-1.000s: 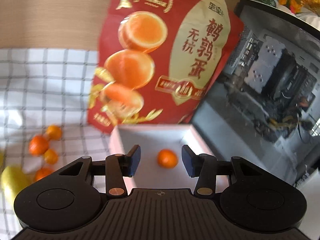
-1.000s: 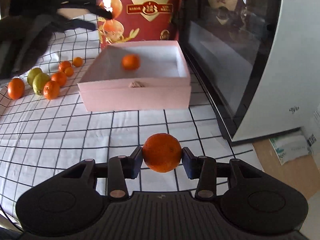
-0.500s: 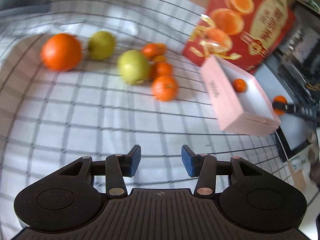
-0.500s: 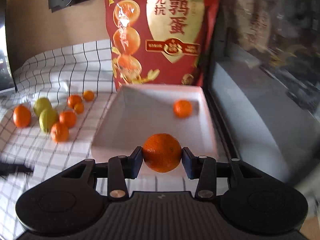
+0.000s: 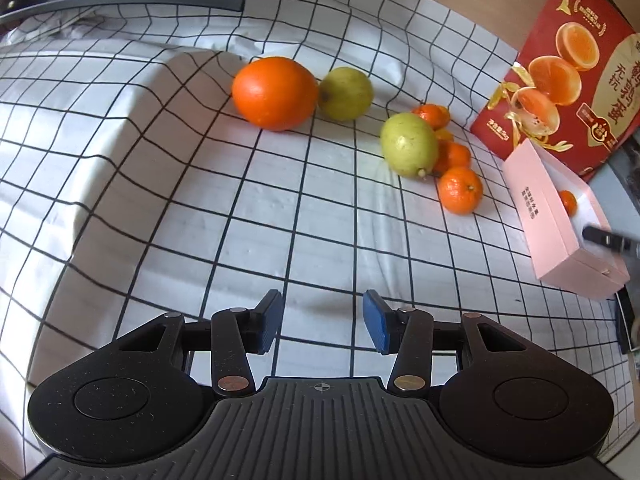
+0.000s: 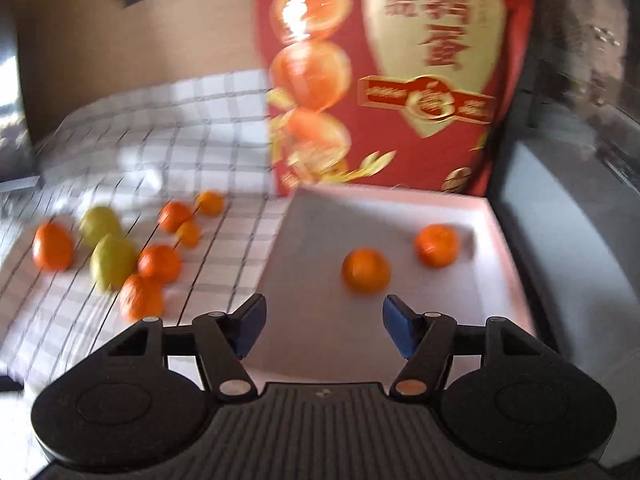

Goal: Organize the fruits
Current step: 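Open the right gripper to drop its tangerine into the pink box while the left gripper withdraws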

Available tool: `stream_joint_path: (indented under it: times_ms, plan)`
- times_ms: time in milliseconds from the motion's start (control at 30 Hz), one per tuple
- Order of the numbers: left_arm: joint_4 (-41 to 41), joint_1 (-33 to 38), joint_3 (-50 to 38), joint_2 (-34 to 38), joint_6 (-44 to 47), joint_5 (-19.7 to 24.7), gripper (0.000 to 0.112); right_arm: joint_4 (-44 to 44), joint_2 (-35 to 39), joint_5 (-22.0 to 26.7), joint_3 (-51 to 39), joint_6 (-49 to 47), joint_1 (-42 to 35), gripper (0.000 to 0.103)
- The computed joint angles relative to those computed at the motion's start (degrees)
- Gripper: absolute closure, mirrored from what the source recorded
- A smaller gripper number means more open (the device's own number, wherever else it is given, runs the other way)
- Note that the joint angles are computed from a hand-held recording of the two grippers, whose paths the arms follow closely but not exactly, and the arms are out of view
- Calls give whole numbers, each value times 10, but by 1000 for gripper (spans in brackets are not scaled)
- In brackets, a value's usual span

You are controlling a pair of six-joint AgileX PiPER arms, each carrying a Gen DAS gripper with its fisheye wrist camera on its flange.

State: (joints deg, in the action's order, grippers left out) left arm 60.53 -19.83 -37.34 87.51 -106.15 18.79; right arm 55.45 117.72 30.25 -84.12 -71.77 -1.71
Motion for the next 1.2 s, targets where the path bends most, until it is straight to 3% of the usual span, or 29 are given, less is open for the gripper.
stream_joint_path:
  times_ms: [67,167,400,600,800,867,1000,1133,1200]
  plan:
    - [-2,4,-8,9,8,-5,63,43,-28,-11,58,-64,3,37]
    - [-9,8,-31,34,28,-17,63,133,-70,-37,152,-178,8,28]
    - [-25,19,-79,76,91,-54,63,227,-126,-69,279,-296,20,28]
    - [-54,31,-123,105,159,-76,63,172,-133,-65,310,-168,28,28]
    - [-46,40,-165,123,190,-78,63,199,-158,-101,334,-180,36,28]
    - [-85,47,-186,136,243,-83,63,218,-163,-111,337,-188,34,28]
    - [-182,56,-237,164,360,-83,63,152,-155,-115,324,-103,29,28]
    - [-248,51,-274,182,446,-84,63,152,-162,-128,331,-100,29,28]
    - [-239,42,-294,197,454,-83,63,130,-164,-132,333,-76,27,28]
